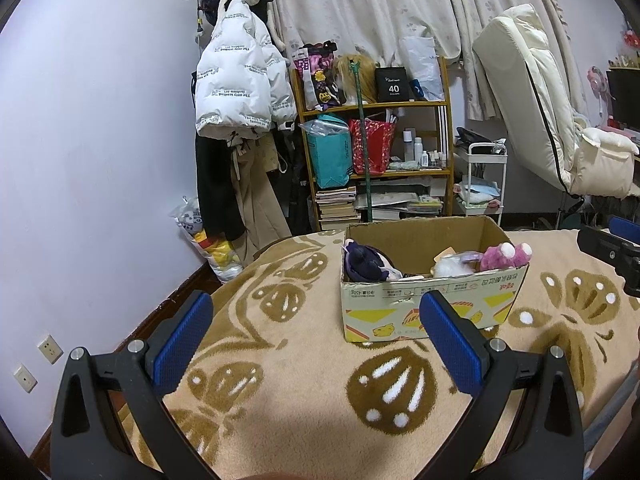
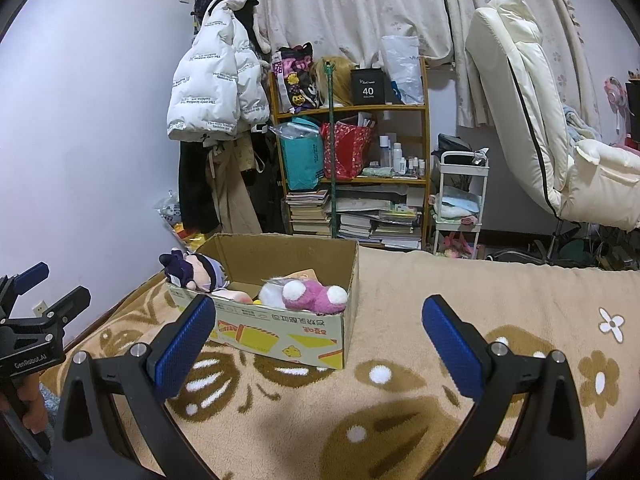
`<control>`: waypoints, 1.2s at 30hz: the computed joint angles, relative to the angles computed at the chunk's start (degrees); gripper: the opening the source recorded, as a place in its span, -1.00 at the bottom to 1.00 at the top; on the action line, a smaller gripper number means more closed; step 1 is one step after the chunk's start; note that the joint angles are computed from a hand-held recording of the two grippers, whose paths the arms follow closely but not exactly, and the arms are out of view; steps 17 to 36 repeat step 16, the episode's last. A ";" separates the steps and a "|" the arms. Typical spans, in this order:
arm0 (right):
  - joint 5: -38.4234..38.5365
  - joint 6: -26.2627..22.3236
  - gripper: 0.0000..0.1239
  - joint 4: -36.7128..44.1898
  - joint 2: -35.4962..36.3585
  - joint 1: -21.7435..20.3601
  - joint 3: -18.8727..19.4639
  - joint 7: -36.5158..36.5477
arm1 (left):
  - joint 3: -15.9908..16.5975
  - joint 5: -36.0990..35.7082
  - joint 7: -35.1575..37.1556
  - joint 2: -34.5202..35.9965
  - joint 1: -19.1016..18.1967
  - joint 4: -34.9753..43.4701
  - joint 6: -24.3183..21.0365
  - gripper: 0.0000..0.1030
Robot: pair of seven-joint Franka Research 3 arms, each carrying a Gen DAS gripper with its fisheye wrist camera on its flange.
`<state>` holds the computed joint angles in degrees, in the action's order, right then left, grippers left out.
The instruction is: Organize soft objects
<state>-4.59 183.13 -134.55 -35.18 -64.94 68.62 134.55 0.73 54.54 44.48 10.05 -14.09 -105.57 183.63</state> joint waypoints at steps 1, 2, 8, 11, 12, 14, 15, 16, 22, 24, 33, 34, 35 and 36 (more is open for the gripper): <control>-0.02 -0.22 0.66 0.16 0.01 0.05 -0.07 -0.01 | 0.18 0.22 -0.29 0.01 -0.20 0.08 -0.10 0.98; -0.05 -0.09 0.66 -0.03 -0.03 0.03 -0.04 0.07 | 0.40 0.57 -0.64 0.03 -0.35 0.14 -0.14 0.98; -0.16 0.16 0.66 -0.38 0.10 0.32 -0.35 -0.02 | 0.53 1.13 -1.03 0.08 -0.15 0.11 0.16 0.98; -0.20 0.12 0.66 -0.33 0.21 0.38 -0.45 -0.13 | 0.57 1.09 -0.97 0.07 -0.22 0.15 0.06 0.98; -0.20 0.21 0.66 -0.43 0.22 0.40 -0.46 -0.13 | 0.81 1.45 -1.36 0.11 -0.33 0.19 0.16 0.98; -0.25 0.04 0.66 -0.21 0.36 0.45 -0.57 -0.27 | 0.83 1.70 -1.60 0.19 -0.24 0.30 0.16 0.98; -0.25 0.17 0.66 -0.37 0.36 0.44 -0.54 -0.25 | 0.32 1.14 -1.02 0.12 0.10 0.16 0.11 0.98; -0.27 -0.02 0.66 -0.19 0.44 0.52 -0.64 -0.33 | 0.29 1.11 -1.00 0.09 0.05 0.17 0.05 0.98; -0.27 -0.02 0.66 -0.19 0.44 0.52 -0.64 -0.33 | 0.29 1.11 -1.00 0.09 0.05 0.17 0.05 0.98; -0.27 -0.02 0.66 -0.19 0.44 0.52 -0.64 -0.33 | 0.29 1.11 -1.00 0.09 0.05 0.17 0.05 0.98; -0.27 -0.02 0.66 -0.19 0.44 0.52 -0.64 -0.33 | 0.29 1.11 -1.00 0.09 0.05 0.17 0.05 0.98; -0.27 -0.02 0.66 -0.19 0.44 0.52 -0.64 -0.33 | 0.29 1.11 -1.00 0.09 0.05 0.17 0.05 0.98; -0.27 -0.02 0.66 -0.19 0.44 0.52 -0.64 -0.33 | 0.29 1.11 -1.00 0.09 0.05 0.17 0.05 0.98; -0.27 -0.02 0.66 -0.19 0.44 0.52 -0.64 -0.33 | 0.29 1.11 -1.00 0.09 0.05 0.17 0.05 0.98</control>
